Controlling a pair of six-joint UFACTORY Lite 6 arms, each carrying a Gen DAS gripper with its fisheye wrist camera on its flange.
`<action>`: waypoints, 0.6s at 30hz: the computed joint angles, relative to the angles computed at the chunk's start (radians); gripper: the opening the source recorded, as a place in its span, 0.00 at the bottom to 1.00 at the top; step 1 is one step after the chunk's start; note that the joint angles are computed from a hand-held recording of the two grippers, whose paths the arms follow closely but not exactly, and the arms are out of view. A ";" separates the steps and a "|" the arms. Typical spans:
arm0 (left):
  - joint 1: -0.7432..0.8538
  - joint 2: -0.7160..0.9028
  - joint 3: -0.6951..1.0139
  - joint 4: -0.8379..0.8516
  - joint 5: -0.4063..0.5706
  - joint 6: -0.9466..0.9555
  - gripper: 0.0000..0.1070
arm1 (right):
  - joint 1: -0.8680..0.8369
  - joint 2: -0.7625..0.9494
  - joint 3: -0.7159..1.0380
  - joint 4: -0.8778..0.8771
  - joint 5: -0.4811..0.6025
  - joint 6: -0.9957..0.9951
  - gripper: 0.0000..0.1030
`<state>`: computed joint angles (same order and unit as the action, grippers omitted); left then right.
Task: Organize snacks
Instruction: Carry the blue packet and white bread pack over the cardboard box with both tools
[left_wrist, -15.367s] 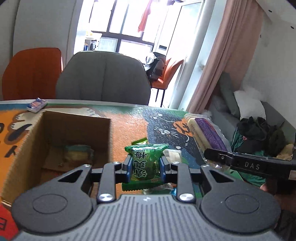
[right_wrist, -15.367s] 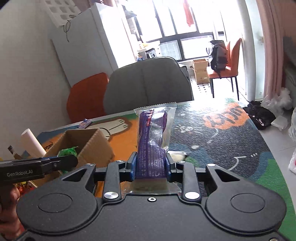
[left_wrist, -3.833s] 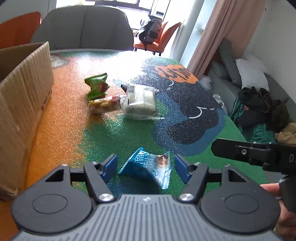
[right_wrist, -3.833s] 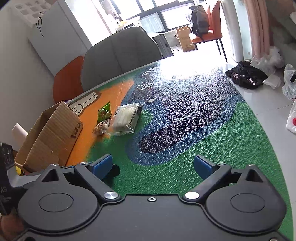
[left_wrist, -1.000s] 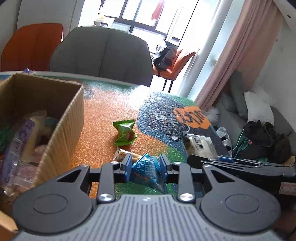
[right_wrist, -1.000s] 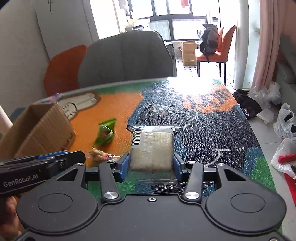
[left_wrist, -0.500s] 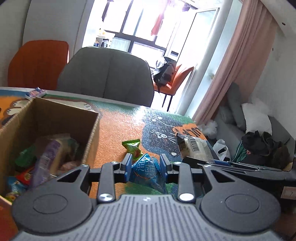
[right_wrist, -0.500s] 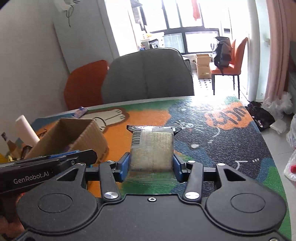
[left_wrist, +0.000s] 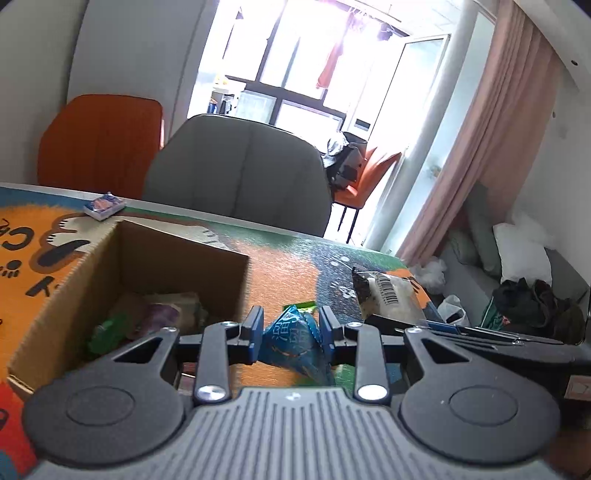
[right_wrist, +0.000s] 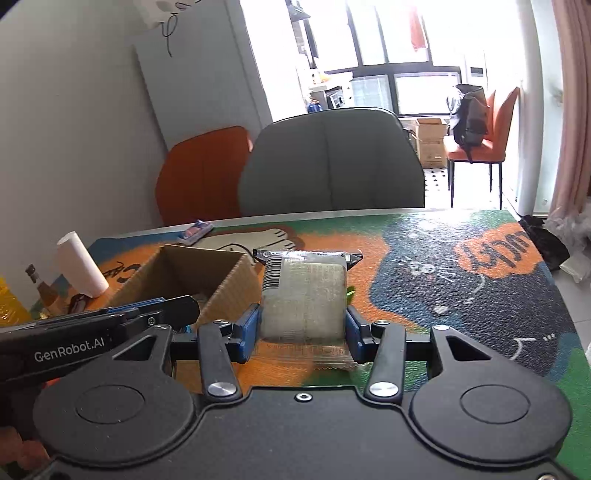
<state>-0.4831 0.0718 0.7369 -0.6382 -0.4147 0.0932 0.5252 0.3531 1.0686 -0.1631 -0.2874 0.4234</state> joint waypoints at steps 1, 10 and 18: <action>0.010 -0.010 -0.010 0.007 0.002 -0.004 0.29 | 0.009 0.006 0.010 0.007 0.003 -0.005 0.44; 0.122 -0.057 -0.064 0.138 0.044 -0.097 0.29 | 0.078 0.065 0.114 0.095 0.047 -0.074 0.44; 0.222 -0.062 -0.084 0.315 0.087 -0.264 0.32 | 0.126 0.120 0.203 0.199 0.082 -0.165 0.44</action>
